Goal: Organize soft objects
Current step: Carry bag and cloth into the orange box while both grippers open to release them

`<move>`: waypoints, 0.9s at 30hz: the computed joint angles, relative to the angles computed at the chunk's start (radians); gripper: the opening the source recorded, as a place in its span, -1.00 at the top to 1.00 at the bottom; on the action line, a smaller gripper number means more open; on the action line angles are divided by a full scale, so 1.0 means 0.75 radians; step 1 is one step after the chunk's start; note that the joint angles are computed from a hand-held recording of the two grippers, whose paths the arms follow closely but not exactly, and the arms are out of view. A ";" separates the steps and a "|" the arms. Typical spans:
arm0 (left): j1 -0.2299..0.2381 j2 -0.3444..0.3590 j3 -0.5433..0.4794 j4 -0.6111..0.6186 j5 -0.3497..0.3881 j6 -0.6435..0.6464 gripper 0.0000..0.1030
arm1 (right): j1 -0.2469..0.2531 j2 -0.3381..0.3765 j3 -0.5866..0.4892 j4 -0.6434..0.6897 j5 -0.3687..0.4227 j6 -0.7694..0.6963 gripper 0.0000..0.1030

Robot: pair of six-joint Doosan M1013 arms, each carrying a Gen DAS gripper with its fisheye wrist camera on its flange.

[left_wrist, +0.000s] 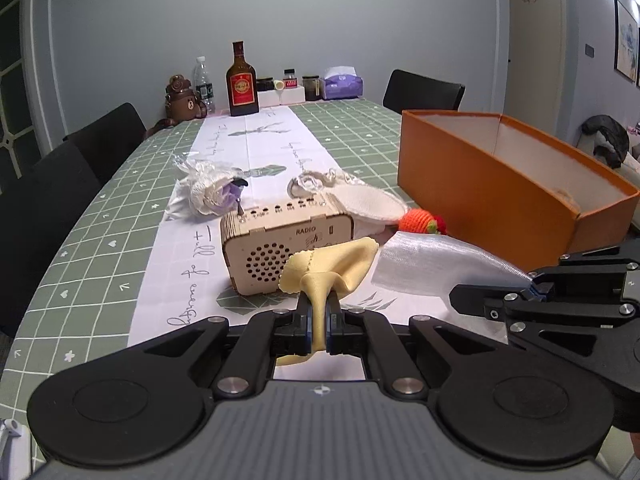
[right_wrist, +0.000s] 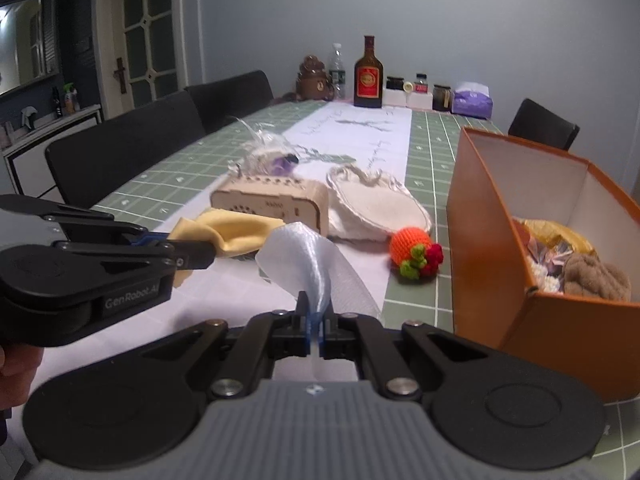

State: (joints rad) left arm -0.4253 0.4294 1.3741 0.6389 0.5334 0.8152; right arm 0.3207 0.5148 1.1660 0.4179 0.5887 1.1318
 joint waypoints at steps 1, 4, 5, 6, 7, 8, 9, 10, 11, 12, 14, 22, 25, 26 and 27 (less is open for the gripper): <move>-0.002 -0.007 0.002 0.007 -0.003 -0.011 0.89 | -0.002 -0.008 0.004 0.022 -0.002 -0.028 1.00; -0.011 -0.020 -0.003 0.037 -0.004 -0.050 0.89 | -0.008 -0.033 0.014 0.065 -0.019 -0.109 1.00; -0.012 -0.023 -0.007 0.036 -0.008 -0.056 0.89 | -0.012 -0.041 0.015 0.082 -0.022 -0.137 1.00; -0.013 -0.025 -0.012 0.029 -0.015 -0.054 0.89 | -0.016 -0.049 0.015 0.101 -0.026 -0.167 1.00; -0.014 -0.028 -0.016 0.023 -0.030 -0.050 0.89 | -0.020 -0.057 0.014 0.115 -0.032 -0.192 1.00; -0.014 -0.031 -0.019 0.013 -0.049 -0.043 0.89 | -0.024 -0.063 0.013 0.121 -0.040 -0.211 1.00; -0.013 -0.033 -0.023 -0.010 -0.074 -0.024 0.89 | -0.029 -0.068 0.008 0.121 -0.050 -0.225 1.00; -0.013 -0.035 -0.029 -0.039 -0.096 -0.003 0.89 | -0.035 -0.072 0.003 0.120 -0.059 -0.234 1.00; -0.014 -0.035 -0.037 -0.062 -0.112 0.016 0.89 | -0.042 -0.076 -0.006 0.118 -0.064 -0.237 1.00; -0.016 -0.034 -0.046 -0.077 -0.128 0.034 0.89 | -0.050 -0.077 -0.017 0.117 -0.061 -0.235 1.00; -0.024 -0.028 -0.072 -0.092 -0.148 0.069 0.89 | -0.069 -0.074 -0.051 0.111 -0.041 -0.218 1.00; -0.019 0.072 -0.285 -0.630 -0.160 0.633 0.89 | -0.137 -0.020 -0.236 -0.089 0.069 -0.042 1.00; -0.028 0.128 -0.385 -0.790 -0.090 0.820 0.89 | -0.165 0.021 -0.326 -0.161 0.165 0.050 1.00; -0.033 0.149 -0.420 -0.819 -0.062 0.865 0.89 | -0.173 0.037 -0.357 -0.197 0.191 0.076 1.00; -0.037 0.171 -0.458 -0.845 -0.028 0.913 0.89 | -0.178 0.051 -0.383 -0.229 0.217 0.095 1.00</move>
State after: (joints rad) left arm -0.4535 0.5579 1.0303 0.0049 0.5126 1.4999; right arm 0.1870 0.5533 0.8790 0.2460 0.7512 1.2033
